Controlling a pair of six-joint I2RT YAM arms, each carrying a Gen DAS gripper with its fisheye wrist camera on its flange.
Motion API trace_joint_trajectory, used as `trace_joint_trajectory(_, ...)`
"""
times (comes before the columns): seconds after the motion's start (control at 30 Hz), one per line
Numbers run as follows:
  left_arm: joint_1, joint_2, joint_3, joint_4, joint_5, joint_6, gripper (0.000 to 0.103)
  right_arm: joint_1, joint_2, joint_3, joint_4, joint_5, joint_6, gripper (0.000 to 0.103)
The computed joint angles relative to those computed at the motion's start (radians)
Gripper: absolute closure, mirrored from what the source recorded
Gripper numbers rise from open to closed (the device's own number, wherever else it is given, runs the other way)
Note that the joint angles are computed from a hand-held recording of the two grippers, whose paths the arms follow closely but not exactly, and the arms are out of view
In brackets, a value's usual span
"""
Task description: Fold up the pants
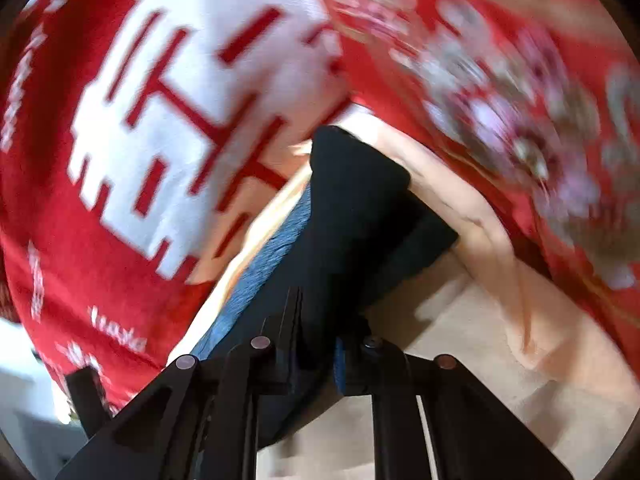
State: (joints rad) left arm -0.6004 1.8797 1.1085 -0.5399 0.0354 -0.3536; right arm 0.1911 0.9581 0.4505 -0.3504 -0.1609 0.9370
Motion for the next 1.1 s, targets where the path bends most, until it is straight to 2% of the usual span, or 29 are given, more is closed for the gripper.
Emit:
trace_joint_trajectory(0.13,-0.035,0.044,-0.036,0.077,0.056,-0.032,0.040,0.108,0.011,0.095,-0.077,0.076,-0.038,0.089)
trace_joint_trajectory(0.2,-0.080,0.031,-0.086,0.153,-0.019,-0.031,0.040,0.182,0.049,0.150,-0.100,0.133,-0.061,0.090)
trace_joint_trajectory(0.23,-0.089,0.027,-0.092,0.158,-0.032,-0.028,0.040,0.216,0.067,0.177,-0.111,0.161,-0.077,0.090)
trace_joint_trajectory(0.4,-0.059,0.003,-0.123,0.193,0.025,0.005,0.040,0.381,0.170,0.320,-0.170,0.280,-0.114,0.090)
trace_joint_trajectory(0.5,-0.026,-0.036,-0.143,0.161,0.064,0.041,0.040,0.484,0.240,0.413,-0.217,0.358,-0.119,0.090)
trace_joint_trajectory(0.6,0.090,-0.170,-0.244,0.121,0.130,0.086,0.040,0.579,0.322,0.508,-0.259,0.414,-0.122,0.090)
trace_joint_trajectory(0.7,0.236,-0.301,-0.318,0.061,0.129,0.176,0.017,0.674,0.436,0.598,-0.274,0.458,-0.114,0.090)
trace_joint_trajectory(0.83,0.507,-0.373,-0.337,-0.039,0.145,0.369,0.017,0.789,0.662,0.768,-0.319,0.493,-0.095,0.089)
trace_joint_trajectory(0.97,0.774,-0.341,-0.311,-0.076,0.114,0.541,0.017,0.881,0.960,0.985,-0.397,0.510,-0.093,0.089)
trace_joint_trajectory(1.03,0.885,-0.313,-0.296,-0.066,0.093,0.616,0.017,0.916,1.110,1.111,-0.468,0.506,-0.082,0.086)
trace_joint_trajectory(1.1,0.955,-0.288,-0.278,-0.063,0.085,0.670,0.017,0.958,1.248,1.256,-0.587,0.551,-0.066,0.081)
